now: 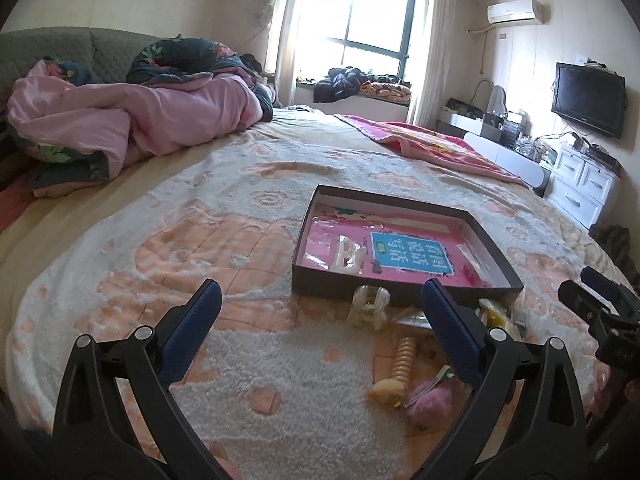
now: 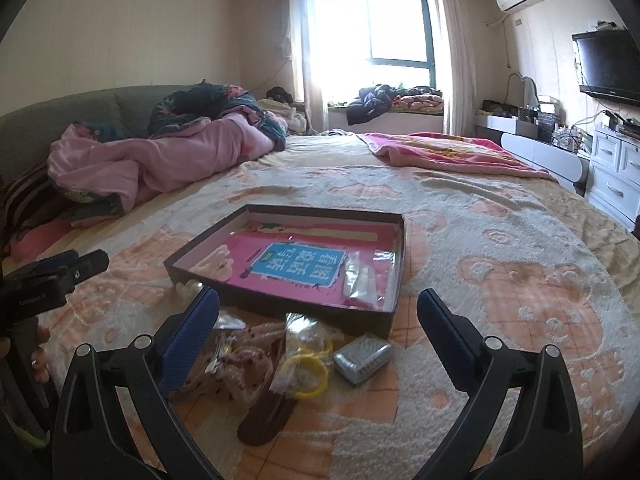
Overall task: Organize jewelry
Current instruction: 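Withdraw both open tools from the box toward the loose items, then grasp the clear claw clip with the left tool while the right tool grasps the bag holding the yellow bangle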
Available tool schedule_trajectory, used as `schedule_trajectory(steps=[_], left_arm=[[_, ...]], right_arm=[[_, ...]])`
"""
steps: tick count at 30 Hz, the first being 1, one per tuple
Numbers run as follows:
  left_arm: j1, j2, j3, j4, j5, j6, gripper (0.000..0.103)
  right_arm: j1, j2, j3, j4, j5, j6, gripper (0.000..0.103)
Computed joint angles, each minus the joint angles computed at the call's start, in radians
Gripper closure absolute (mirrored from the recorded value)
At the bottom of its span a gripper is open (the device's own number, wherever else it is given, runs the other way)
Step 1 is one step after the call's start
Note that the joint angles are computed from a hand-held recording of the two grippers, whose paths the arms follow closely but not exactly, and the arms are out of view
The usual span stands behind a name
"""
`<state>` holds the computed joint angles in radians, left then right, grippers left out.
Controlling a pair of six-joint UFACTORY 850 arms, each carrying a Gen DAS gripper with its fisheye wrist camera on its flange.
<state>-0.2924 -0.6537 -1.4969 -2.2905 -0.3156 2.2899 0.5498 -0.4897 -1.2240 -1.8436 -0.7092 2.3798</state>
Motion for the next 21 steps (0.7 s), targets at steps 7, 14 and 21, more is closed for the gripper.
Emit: schedule_trajectory(steps=[7, 14, 21], left_arm=[[0.001, 0.01, 0.032, 0.054, 0.014, -0.037, 0.012], [-0.013, 0.006, 0.05, 0.126, 0.031, -0.056, 0.012], [-0.023, -0.031, 0.013, 0.298, 0.036, -0.205, 0.012]], right_arm=[[0.015, -0.003, 0.015, 0.021, 0.022, -0.028, 0.007], [0.023, -0.009, 0.024, 0.049, 0.047, -0.057, 0.007], [0.014, -0.017, 0.026, 0.05, 0.078, -0.05, 0.007]])
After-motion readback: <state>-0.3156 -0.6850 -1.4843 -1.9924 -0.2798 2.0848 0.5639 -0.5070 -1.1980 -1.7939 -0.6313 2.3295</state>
